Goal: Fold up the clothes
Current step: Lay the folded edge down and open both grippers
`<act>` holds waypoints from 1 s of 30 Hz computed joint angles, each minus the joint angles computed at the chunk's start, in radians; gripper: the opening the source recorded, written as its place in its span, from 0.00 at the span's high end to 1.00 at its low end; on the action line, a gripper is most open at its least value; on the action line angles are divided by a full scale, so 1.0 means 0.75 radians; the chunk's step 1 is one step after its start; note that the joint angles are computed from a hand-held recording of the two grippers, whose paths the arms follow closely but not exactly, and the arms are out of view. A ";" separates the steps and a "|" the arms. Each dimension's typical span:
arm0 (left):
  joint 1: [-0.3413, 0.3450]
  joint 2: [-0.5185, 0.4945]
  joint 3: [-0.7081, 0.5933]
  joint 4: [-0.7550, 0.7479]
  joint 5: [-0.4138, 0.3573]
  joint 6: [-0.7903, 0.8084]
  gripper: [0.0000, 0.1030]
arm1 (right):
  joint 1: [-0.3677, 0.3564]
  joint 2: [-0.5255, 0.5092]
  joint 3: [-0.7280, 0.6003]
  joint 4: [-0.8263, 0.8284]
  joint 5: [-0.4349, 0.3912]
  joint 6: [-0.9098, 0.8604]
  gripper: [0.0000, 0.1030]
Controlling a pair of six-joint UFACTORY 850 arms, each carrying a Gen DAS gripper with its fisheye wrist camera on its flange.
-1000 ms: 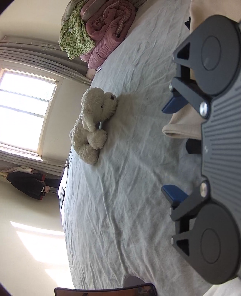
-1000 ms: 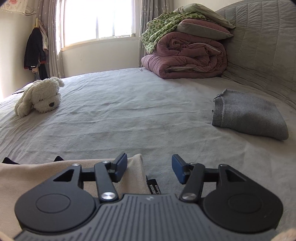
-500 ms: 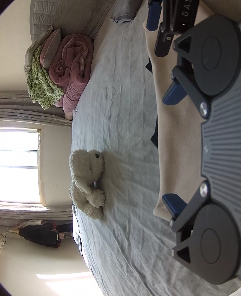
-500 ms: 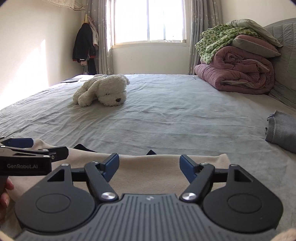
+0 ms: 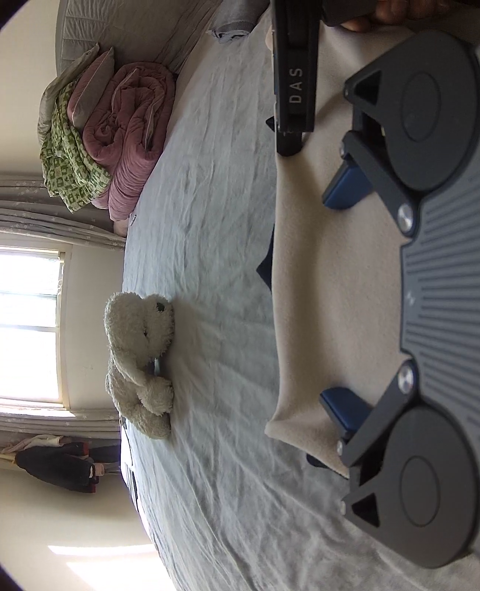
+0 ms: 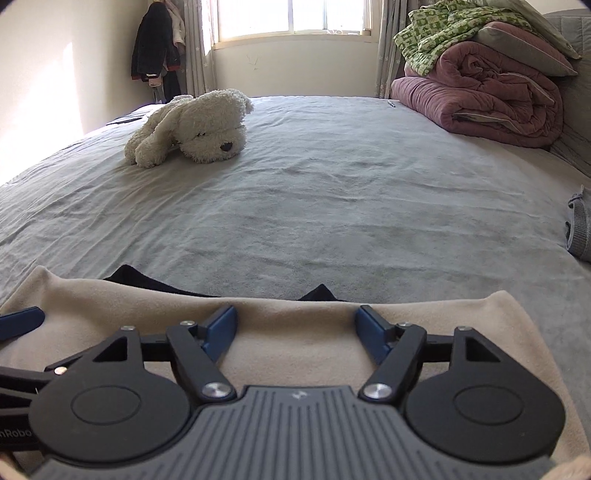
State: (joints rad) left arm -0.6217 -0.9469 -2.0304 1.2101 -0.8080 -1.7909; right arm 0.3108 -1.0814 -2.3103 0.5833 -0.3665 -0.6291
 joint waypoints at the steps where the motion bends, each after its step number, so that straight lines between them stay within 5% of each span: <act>1: 0.000 0.000 -0.001 -0.002 0.000 0.002 0.00 | -0.001 -0.020 -0.039 -0.037 -0.022 0.062 0.27; 4: 0.004 0.003 -0.003 -0.017 0.009 0.016 0.00 | -0.013 -0.036 -0.078 0.007 -0.067 0.082 0.26; 13: 0.007 -0.011 -0.079 -0.085 -0.060 0.190 0.01 | -0.043 0.241 0.388 0.663 0.130 -0.687 0.24; 18: 0.038 0.101 0.132 -0.006 0.084 0.087 0.00 | -0.088 0.273 0.473 0.733 0.138 -0.869 0.24; 23: 0.035 0.167 0.203 -0.011 0.114 0.164 0.01 | -0.131 0.316 0.529 0.850 0.115 -1.073 0.24; 30: -0.023 0.250 0.354 0.215 0.148 -0.048 0.01 | -0.138 0.429 0.707 1.305 0.061 -1.479 0.22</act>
State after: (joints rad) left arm -0.6386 -0.7598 -1.7650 1.3713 -0.6966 -1.8272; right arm 0.2075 -0.7595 -1.7798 1.5620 -0.3205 -1.7383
